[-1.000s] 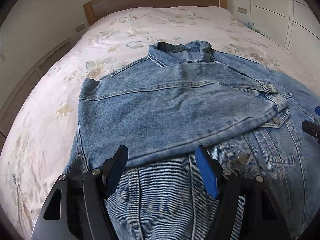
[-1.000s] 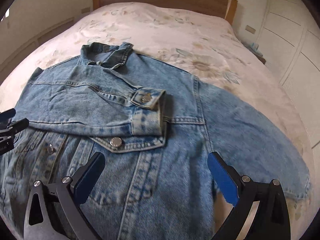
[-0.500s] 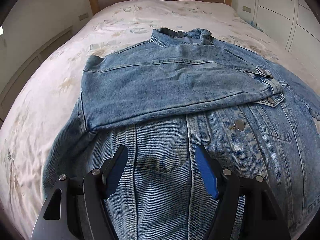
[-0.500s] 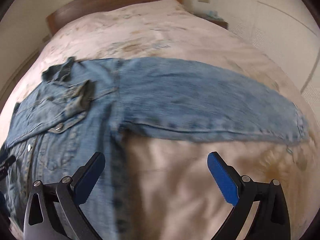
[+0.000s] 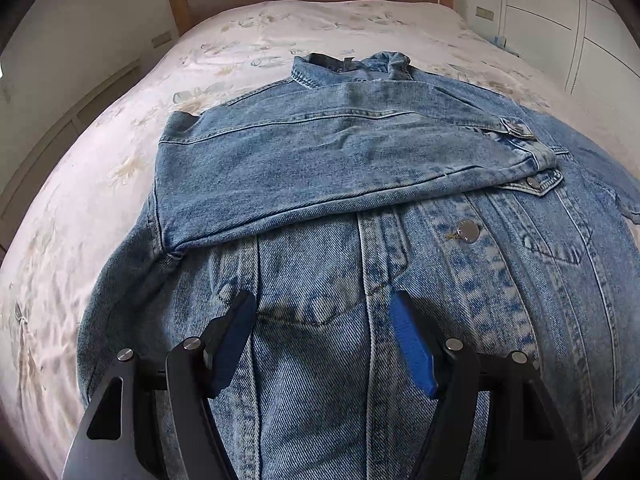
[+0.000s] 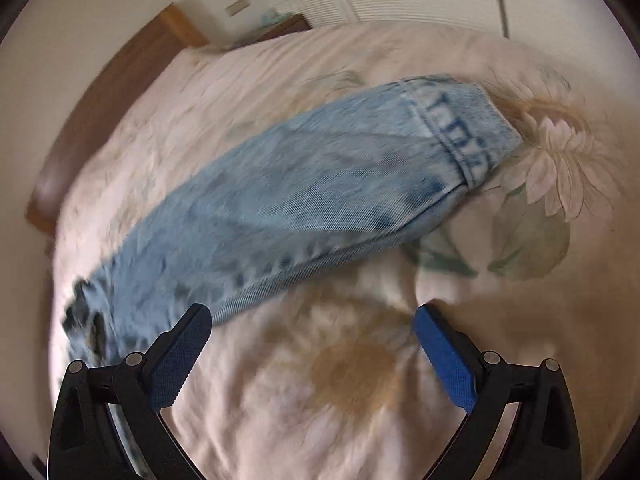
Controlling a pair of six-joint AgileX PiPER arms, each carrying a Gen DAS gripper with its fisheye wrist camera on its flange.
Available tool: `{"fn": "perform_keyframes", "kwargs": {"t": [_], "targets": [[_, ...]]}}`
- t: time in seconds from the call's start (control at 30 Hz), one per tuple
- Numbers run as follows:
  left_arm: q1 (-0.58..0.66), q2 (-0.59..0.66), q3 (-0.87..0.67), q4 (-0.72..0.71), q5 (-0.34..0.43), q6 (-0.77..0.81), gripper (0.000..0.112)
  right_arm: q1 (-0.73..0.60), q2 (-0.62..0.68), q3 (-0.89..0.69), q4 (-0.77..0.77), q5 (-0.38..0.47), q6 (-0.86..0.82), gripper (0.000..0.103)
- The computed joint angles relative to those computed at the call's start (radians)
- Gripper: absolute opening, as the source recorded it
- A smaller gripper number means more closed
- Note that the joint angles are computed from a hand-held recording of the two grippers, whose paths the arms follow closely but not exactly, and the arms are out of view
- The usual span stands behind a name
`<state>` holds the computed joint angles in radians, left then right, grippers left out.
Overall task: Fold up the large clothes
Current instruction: 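Grasp the other sleeve cuff with the right tool, then lift the held sleeve and fold it across the jacket toward the left tool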
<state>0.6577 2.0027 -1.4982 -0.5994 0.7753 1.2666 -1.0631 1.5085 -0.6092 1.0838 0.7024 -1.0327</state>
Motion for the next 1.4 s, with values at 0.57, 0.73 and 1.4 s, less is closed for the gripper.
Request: {"fn": "perform_keyframes", "kwargs": {"t": [0.57,0.73,1.4], "targets": [[0.01,0.024,-0.03,-0.019,0.033,0.004,0.064,-0.078,0.21,-0.152,0.314,0.054,-0.03,0.064],[0.016,0.03,-0.041,-0.027,0.053,0.001,0.064,-0.083,0.201,-0.174,0.264,0.089,-0.019,0.013],[0.086,0.059,-0.121,-0.072,0.166,-0.005,0.064,0.579,0.035,-0.452,0.166,0.015,0.398,0.01]]}}
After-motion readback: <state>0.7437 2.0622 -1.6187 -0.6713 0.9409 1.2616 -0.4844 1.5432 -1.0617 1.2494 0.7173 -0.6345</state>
